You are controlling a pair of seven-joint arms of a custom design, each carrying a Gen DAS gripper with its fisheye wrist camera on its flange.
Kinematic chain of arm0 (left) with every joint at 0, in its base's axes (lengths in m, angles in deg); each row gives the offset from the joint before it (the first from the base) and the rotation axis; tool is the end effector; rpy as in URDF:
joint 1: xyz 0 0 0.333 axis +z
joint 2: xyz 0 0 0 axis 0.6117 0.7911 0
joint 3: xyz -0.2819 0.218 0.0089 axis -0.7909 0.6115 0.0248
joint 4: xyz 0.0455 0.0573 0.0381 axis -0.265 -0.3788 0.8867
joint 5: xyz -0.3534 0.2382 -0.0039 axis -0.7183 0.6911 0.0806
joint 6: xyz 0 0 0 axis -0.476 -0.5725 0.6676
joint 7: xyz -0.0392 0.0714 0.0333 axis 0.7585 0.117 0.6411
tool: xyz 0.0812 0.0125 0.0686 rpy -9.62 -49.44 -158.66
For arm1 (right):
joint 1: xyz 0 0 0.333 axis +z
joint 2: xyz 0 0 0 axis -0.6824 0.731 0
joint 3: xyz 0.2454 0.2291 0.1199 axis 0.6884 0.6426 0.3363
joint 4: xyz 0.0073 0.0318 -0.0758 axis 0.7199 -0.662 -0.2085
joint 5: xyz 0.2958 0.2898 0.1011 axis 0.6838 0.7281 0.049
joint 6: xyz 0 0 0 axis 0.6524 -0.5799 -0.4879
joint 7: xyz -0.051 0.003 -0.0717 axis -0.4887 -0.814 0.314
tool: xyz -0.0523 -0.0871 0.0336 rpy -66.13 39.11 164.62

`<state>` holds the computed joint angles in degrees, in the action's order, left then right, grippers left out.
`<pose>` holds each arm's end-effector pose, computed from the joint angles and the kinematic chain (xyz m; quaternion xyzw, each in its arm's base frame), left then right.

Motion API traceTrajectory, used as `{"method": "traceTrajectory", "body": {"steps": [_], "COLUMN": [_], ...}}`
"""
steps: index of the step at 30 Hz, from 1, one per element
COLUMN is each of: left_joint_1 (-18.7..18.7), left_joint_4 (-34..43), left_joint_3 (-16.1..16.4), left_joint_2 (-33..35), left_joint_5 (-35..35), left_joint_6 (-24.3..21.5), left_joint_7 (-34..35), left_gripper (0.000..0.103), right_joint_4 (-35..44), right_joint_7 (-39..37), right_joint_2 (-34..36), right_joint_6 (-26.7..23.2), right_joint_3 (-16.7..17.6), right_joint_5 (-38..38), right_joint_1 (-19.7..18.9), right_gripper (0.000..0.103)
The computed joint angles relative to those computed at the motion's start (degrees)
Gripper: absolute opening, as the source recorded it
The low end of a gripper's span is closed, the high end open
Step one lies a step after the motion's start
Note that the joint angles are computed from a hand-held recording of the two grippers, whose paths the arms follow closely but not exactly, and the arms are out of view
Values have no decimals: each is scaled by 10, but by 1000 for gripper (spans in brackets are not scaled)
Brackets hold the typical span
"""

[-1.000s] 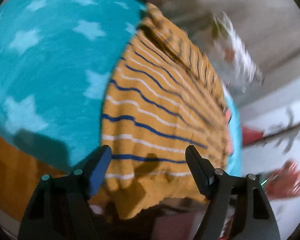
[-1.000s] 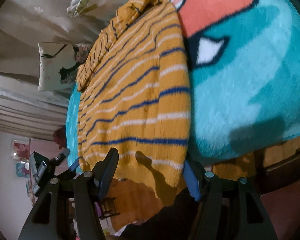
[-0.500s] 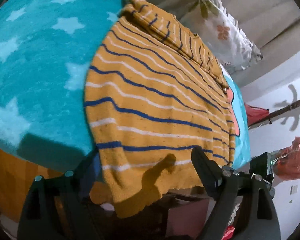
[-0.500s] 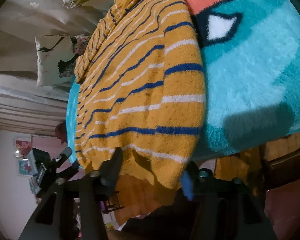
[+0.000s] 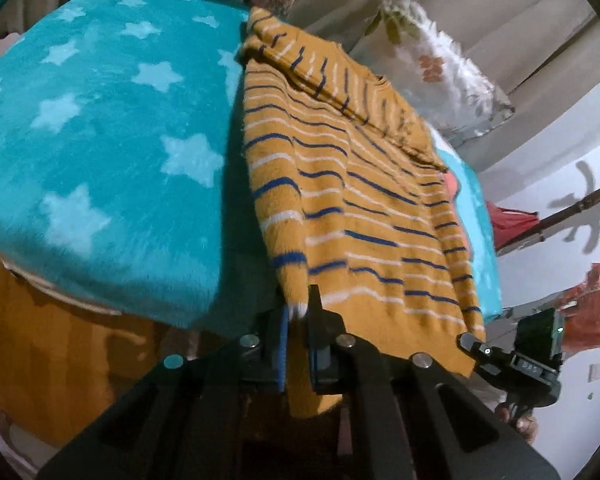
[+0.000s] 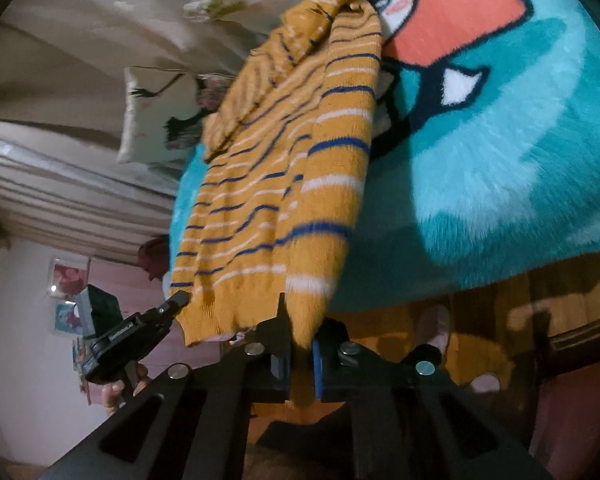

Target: Fold small clothes

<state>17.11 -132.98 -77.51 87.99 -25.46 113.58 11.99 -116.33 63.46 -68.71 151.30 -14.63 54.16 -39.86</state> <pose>0.4670 -0.2577 0.3837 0.7685 -0.5403 0.3427 0.0071 0.5326 0.0431 0.3454 -0.6038 0.6628 0.2294 0.3788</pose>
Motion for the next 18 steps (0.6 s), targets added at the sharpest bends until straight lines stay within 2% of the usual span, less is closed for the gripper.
{"method": "traceTrajectory", "body": {"steps": [1,2,3,6,7,11,12,13,14,15,16,17,18], "left_joint_1": [15,19,4,-13,-22,-13,-11,-7,-1,8,16,26,54], "left_joint_4": [-13,-24,-32,-30,-27,-24,-20,-14,-6,-3,-1,5,18], "left_joint_3": [-20,-23,-5,14,23,28,30,31,29,23,19,6,-26], "left_joint_2": [-14,-21,-26,-23,-19,-13,-8,-1,7,13,20,28,35], "left_joint_5": [1,43,85,107,95,143,142,133,113,109,102,55,-33], "left_joint_6": [6,10,12,10,11,3,1,-4,-12,-15,-12,-11,-18], "left_joint_7": [-2,-37,-70,-83,-70,-106,-103,-90,-65,-56,-45,-1,81], "left_gripper": [7,5,0,0,0,0,3,9,30,58,68,76,76], "right_joint_4": [-10,-23,-29,-32,-32,-22,-19,-14,-9,-1,5,15,20], "right_joint_7": [-3,-4,-4,6,10,17,19,21,23,26,32,45,50], "right_joint_2": [-12,-27,-33,-32,-32,-26,-25,-23,-20,-17,-15,-11,-9], "right_joint_6": [-1,7,14,33,42,51,53,54,51,51,55,55,52], "right_joint_3": [-1,-2,-3,-5,-3,-1,0,0,0,1,2,4,5], "right_joint_5": [3,4,3,-6,-9,-23,-28,-34,-37,-42,-47,-55,-58], "right_joint_1": [-1,-1,0,3,6,12,13,14,14,15,16,17,18], "right_gripper": [6,6,6,6,6,6,6,6,6,6,6,6,6]}}
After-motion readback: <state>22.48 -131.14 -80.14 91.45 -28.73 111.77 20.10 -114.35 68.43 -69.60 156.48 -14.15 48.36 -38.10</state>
